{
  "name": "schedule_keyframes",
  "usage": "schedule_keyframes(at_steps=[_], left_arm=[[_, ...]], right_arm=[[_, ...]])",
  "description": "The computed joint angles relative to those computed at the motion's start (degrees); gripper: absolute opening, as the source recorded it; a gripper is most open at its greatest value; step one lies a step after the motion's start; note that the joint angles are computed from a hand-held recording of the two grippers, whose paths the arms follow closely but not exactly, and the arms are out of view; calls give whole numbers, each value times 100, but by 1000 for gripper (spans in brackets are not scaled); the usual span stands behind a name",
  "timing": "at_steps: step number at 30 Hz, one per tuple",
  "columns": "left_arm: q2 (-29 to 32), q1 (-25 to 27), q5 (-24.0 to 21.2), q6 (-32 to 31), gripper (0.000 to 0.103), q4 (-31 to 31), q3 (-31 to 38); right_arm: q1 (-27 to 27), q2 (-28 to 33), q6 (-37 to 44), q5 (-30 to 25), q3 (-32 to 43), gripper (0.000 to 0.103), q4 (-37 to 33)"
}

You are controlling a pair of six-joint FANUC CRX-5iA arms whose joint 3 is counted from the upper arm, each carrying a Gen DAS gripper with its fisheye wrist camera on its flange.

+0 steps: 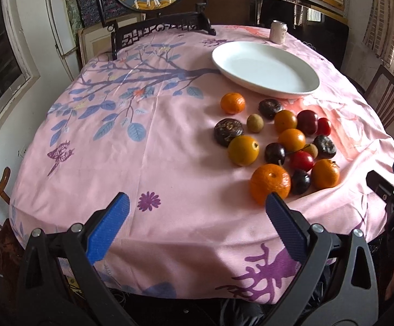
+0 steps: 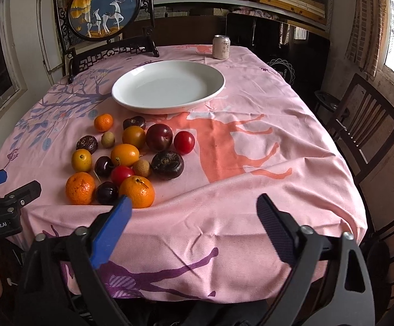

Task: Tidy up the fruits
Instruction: 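Grasp the orange mandarin with the right tool while the left tool grasps a yellow citrus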

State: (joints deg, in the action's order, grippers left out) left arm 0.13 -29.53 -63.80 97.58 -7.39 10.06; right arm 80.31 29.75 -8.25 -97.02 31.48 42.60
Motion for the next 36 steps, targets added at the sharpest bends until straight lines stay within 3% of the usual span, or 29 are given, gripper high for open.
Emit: schedule_keyframes(at_steps=[1,6,8,10,12,18,24,27,30,31,34,36], left_arm=[[28,82,-25,-22,101,92,-26],[76,239,-17,-63,101,251,-80],[71,256,8,-73,101,256,-87],[90,284,10,-80,101,271,-76],[114,316,-1,-72,101,287,-60],[319,387,51,-149,101,380,85],[926,279,-148,-370,101,449,497],[1014,425,146,-723,101,1210,331],[1138,313,335,-696,100,1200,452],[1170,317,404,-725,96,1287,455],[1312,437,441,-856,67,1780,450],[1349,353,436,-883,60,1592,547]], right_arm=[[-22,-93,-10,206,-117,62,-64],[-169,-147,533,1140,-231,61,-189],[-251,-11,808,1225,-39,60,-255],[-384,218,1174,1087,344,45,-546],[-501,319,1311,1067,496,42,-830],[-486,133,1136,1178,181,40,-779],[-318,-177,750,1060,-247,40,-585],[-311,-282,652,1175,-408,40,-701],[-314,-309,584,1237,-461,40,-709],[-309,-329,551,1266,-495,41,-695],[-299,-387,453,1318,-581,41,-685],[-281,-411,412,1313,-614,41,-674]])
